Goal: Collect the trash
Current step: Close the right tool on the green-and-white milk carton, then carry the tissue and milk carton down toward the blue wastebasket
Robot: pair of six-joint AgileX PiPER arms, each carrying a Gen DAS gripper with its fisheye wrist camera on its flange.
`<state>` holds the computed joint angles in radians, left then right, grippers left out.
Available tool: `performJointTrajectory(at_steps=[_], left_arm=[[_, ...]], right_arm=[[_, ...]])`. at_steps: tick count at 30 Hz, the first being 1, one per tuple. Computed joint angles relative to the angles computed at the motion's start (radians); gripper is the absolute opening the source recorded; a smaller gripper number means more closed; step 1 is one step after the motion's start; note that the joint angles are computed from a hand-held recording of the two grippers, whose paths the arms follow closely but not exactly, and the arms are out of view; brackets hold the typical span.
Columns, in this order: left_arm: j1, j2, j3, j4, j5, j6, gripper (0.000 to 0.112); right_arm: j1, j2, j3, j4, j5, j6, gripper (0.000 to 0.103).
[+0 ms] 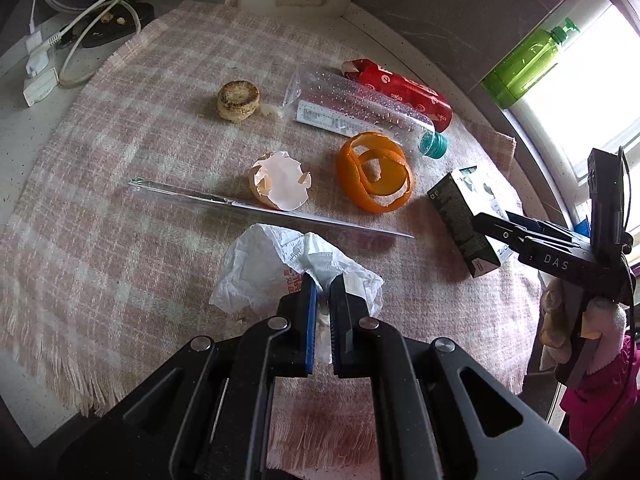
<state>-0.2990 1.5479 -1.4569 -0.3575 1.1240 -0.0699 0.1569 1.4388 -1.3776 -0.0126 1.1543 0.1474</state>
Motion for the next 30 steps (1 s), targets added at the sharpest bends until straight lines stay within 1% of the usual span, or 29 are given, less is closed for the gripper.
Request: performJointTrajectory(at_steps=[1,2,3,4,5,6,7,8,9,10,11,12,14,17,18,20,25,30], left_arm=[[-0.001,-0.007,0.001,0.005,0.0,0.002,0.003],[-0.002,-0.012,0.0,0.011,0.003,0.003,0.003],[-0.003,-0.015,-0.003,0.014,0.005,0.003,0.003],[-0.002,-0.018,-0.004,0.013,0.008,0.005,0.003],[0.0,-0.022,-0.004,0.013,0.01,0.009,0.003],[0.0,-0.027,-0.002,0.016,0.011,0.011,0.003],[0.0,-0.03,-0.001,0.019,0.012,0.013,0.003],[-0.001,-0.032,0.0,0.022,0.012,0.013,0.003],[0.0,-0.036,0.004,0.023,0.012,0.013,0.003],[0.004,-0.041,0.011,0.02,0.012,0.014,0.003],[0.008,-0.046,0.016,0.015,0.013,0.018,0.003],[0.01,-0.051,0.021,0.012,0.014,0.02,0.003],[0.012,-0.063,0.036,0.011,0.014,0.023,0.003],[0.023,-0.082,0.054,0.005,0.017,0.028,0.003],[0.028,-0.088,0.058,0.002,0.019,0.031,0.003],[0.042,-0.1,0.064,-0.006,0.025,0.037,0.003],[0.085,-0.133,0.068,-0.025,0.048,0.063,0.003],[0.126,-0.167,0.071,-0.028,0.076,0.105,0.003]], right_arm=[[-0.004,-0.009,0.005,0.004,0.0,0.003,0.066],[-0.006,-0.018,0.01,0.004,-0.001,0.008,0.044],[-0.013,-0.028,0.014,0.01,-0.002,0.012,0.042],[-0.026,-0.036,0.015,0.029,0.0,0.01,0.035],[-0.042,-0.044,0.017,0.051,0.002,0.006,0.033],[-0.051,-0.05,0.021,0.067,0.003,0.0,0.032],[-0.048,-0.056,0.026,0.06,0.001,-0.001,0.033],[-0.034,-0.058,0.03,0.035,-0.004,0.008,0.036],[-0.026,-0.056,0.03,0.019,-0.002,0.012,0.042],[-0.023,-0.054,0.032,0.019,-0.002,0.011,0.064],[-0.023,-0.056,0.035,0.025,-0.005,0.012,0.083],[-0.021,-0.059,0.041,0.032,-0.015,0.01,0.089],[-0.001,-0.046,0.031,0.024,-0.009,0.012,0.088],[0.066,0.003,0.006,-0.068,0.019,0.052,0.087],[0.088,0.022,-0.002,-0.103,0.031,0.067,0.085],[0.115,0.055,-0.013,-0.143,0.053,0.08,0.07],[0.12,0.043,-0.001,-0.146,0.047,0.11,0.069],[0.121,-0.03,0.037,-0.122,0.035,0.153,0.069]])
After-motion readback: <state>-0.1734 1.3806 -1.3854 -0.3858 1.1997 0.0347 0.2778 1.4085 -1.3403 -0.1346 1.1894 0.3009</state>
